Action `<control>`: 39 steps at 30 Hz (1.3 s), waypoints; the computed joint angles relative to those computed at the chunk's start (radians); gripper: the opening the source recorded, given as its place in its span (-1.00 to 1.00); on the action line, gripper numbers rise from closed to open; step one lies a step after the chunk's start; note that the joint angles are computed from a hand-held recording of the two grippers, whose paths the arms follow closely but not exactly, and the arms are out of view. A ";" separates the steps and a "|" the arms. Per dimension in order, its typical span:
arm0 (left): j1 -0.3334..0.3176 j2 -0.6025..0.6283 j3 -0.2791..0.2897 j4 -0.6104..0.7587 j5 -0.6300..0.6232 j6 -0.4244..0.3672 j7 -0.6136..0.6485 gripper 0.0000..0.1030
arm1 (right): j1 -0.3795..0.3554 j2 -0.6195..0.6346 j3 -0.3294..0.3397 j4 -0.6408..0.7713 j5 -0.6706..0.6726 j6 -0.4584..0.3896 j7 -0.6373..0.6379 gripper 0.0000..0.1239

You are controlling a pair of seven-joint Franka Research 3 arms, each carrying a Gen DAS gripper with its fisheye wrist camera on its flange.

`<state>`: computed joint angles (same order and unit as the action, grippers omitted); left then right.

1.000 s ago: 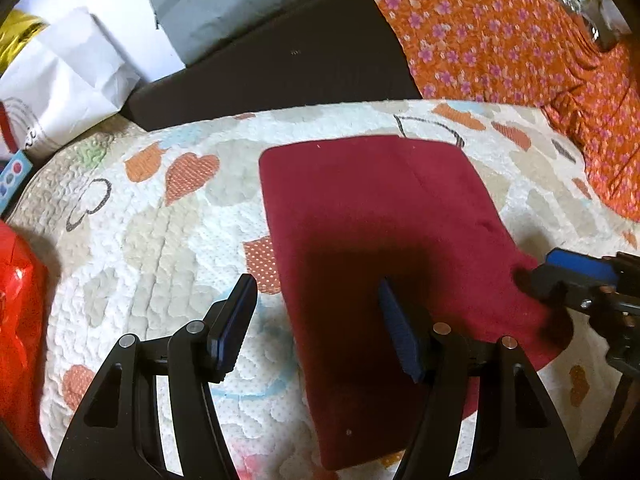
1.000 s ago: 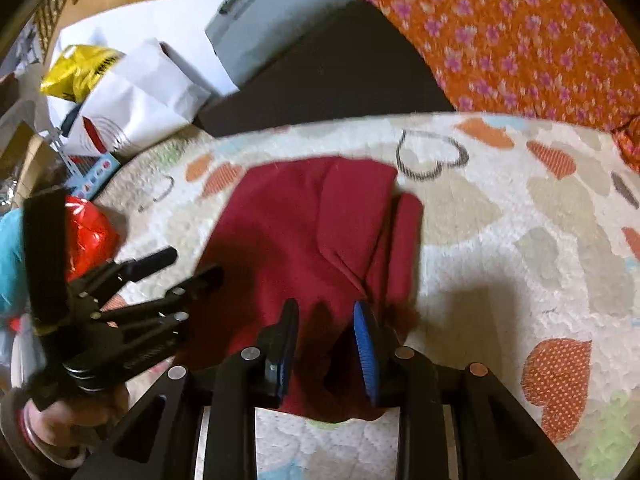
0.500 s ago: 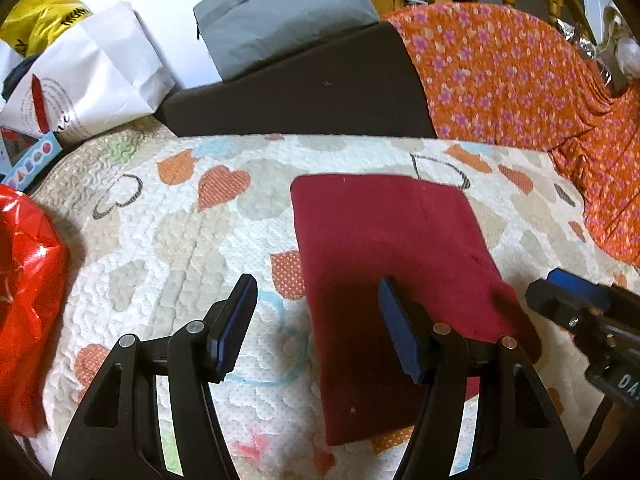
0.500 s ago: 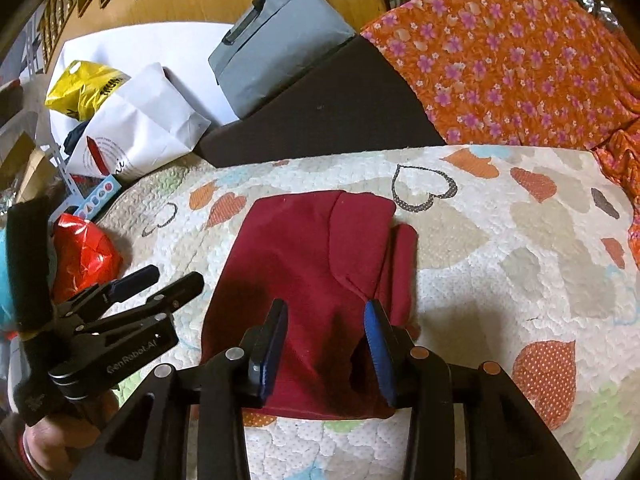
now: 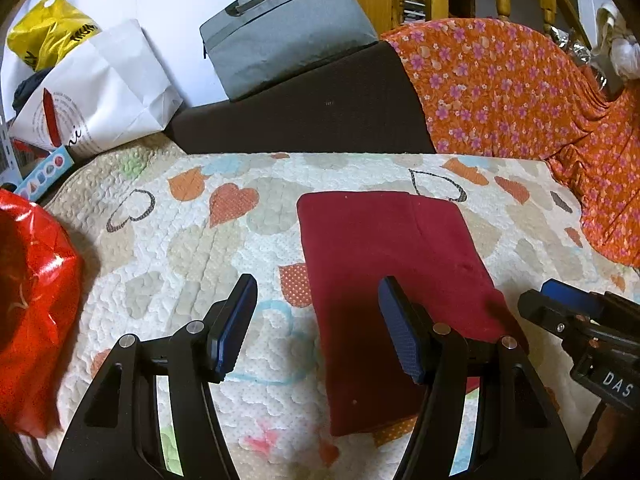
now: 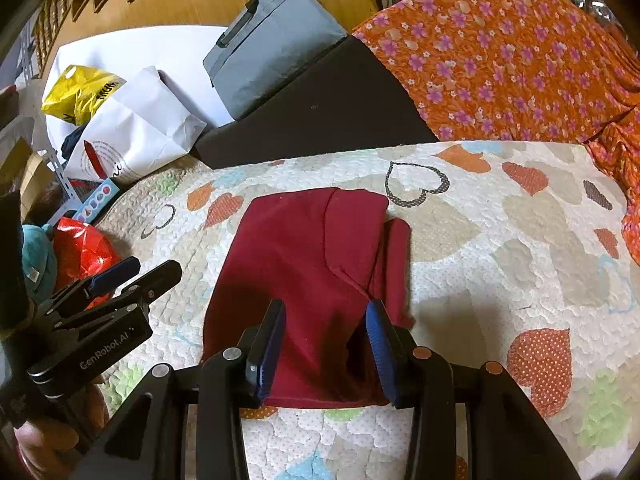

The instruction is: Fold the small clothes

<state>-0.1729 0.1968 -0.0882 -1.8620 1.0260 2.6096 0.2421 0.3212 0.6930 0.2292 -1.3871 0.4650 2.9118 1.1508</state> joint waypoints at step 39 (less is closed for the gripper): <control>-0.014 0.022 0.000 0.024 -0.017 -0.038 0.042 0.23 | 0.010 0.020 -0.005 0.024 -0.013 -0.038 -0.011 -0.33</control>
<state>-0.1868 0.2184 -0.0886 -1.8379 1.0087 2.5715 0.2846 0.3308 0.7131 0.2247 -1.3629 0.4523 2.8737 1.1395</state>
